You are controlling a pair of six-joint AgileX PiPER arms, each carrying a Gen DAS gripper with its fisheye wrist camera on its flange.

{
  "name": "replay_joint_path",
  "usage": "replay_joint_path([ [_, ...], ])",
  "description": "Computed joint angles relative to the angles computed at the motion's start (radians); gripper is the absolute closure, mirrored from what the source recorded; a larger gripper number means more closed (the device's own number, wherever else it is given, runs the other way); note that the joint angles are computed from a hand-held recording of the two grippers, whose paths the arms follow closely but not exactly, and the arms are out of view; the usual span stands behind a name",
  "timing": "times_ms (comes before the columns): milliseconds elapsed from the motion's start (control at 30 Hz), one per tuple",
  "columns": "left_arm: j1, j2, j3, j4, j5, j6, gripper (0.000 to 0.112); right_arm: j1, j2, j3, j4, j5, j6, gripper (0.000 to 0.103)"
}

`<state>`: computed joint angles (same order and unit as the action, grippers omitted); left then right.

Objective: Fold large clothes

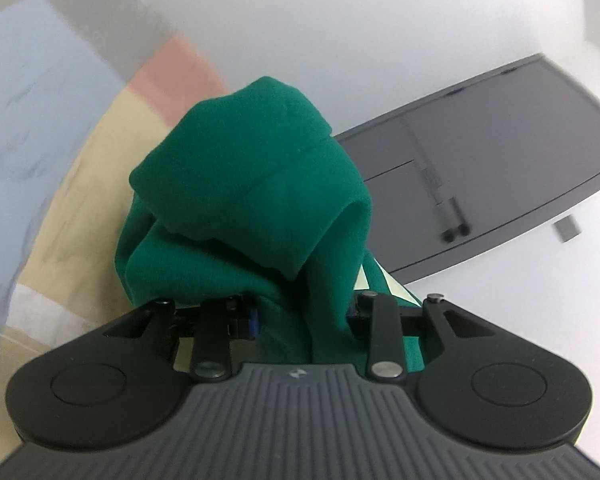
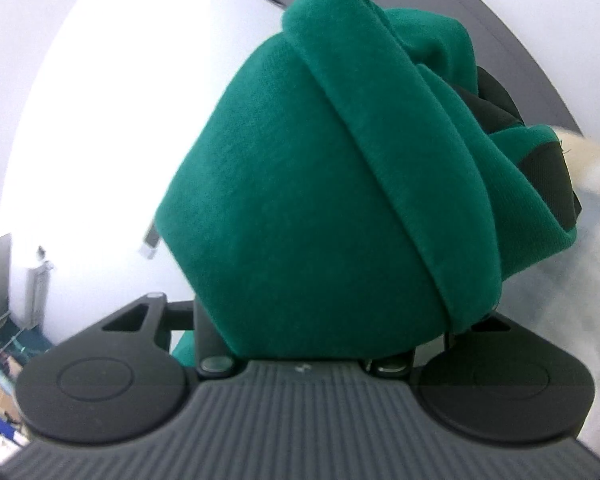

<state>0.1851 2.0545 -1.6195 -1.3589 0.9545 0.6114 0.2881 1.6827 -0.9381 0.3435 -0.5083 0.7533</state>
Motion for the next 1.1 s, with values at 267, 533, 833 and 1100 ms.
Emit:
replay_joint_path([
  [267, 0.027, 0.055, 0.222, -0.251, 0.017, 0.440, 0.074, -0.076, 0.197, 0.215, -0.254, -0.392, 0.326, 0.051],
  [533, 0.052, 0.025, 0.349, -0.308, 0.038, 0.567, 0.067, -0.103, 0.273, 0.192, -0.290, -0.459, 0.330, 0.047],
  [833, 0.100, -0.219, 0.459, -0.051, -0.023, 0.419, 0.028, 0.002, 0.075, 0.248, -0.031, -0.191, 0.214, 0.031],
  [1100, 0.236, -0.526, 0.499, 0.140, 0.106, 0.370, 0.029, 0.243, -0.213, 0.274, 0.647, -0.066, -0.368, 0.031],
])
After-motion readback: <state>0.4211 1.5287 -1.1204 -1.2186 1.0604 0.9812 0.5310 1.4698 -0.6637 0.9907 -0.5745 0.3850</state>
